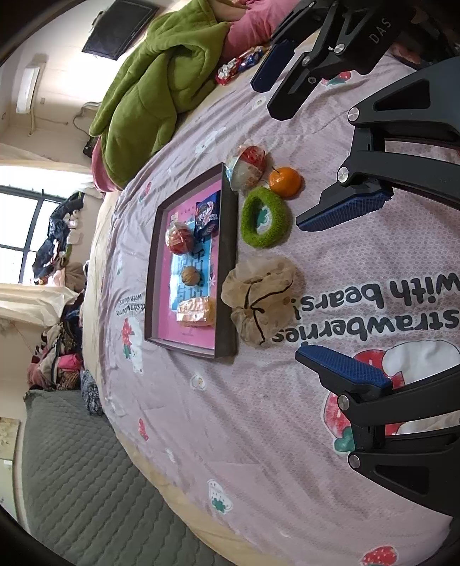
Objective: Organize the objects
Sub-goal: 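Move both tools toward the beige mesh pouf and the orange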
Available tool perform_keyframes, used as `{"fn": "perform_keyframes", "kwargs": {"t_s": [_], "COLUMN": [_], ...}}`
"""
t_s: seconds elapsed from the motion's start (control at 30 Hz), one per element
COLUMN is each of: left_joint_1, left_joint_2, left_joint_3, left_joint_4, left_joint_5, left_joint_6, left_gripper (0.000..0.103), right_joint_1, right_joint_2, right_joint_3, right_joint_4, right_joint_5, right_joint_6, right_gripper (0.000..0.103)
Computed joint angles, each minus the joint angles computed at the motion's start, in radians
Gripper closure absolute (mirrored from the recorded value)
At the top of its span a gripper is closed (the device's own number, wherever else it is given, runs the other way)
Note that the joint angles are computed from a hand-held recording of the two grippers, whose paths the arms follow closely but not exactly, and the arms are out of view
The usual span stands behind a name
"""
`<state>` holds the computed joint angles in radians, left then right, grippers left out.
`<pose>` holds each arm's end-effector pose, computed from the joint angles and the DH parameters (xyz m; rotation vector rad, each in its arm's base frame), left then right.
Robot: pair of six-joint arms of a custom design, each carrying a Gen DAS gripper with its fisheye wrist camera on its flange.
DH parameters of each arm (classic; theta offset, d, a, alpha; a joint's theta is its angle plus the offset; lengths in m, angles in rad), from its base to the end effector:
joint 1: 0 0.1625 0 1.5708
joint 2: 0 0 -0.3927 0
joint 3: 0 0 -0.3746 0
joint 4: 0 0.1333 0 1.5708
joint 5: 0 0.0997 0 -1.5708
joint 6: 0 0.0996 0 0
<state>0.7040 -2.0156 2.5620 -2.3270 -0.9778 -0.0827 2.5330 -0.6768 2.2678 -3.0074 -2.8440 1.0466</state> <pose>-0.0803 -0.3161 0.2623 0.9305 2.4729 -0.6161 0.3439 -0.1932 -0.0103 0.0307 -2.0597 1.1976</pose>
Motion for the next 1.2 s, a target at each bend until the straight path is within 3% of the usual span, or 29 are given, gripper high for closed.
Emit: {"fn": "perform_keyframes", "kwargs": {"t_s": [1.2], "left_joint_1": [0.068], "left_joint_2": [0.074], "left_joint_3": [0.041], "left_joint_4": [-0.044], "left_joint_5": [-0.011], "left_joint_6": [0.022], "left_gripper": [0.034], "right_joint_1": [-0.049], "right_joint_2": [0.074], "right_joint_3": [0.034], "right_joint_4": [-0.096], "right_joint_5": [0.077], "right_joint_6": [0.013], "right_gripper": [0.043]}}
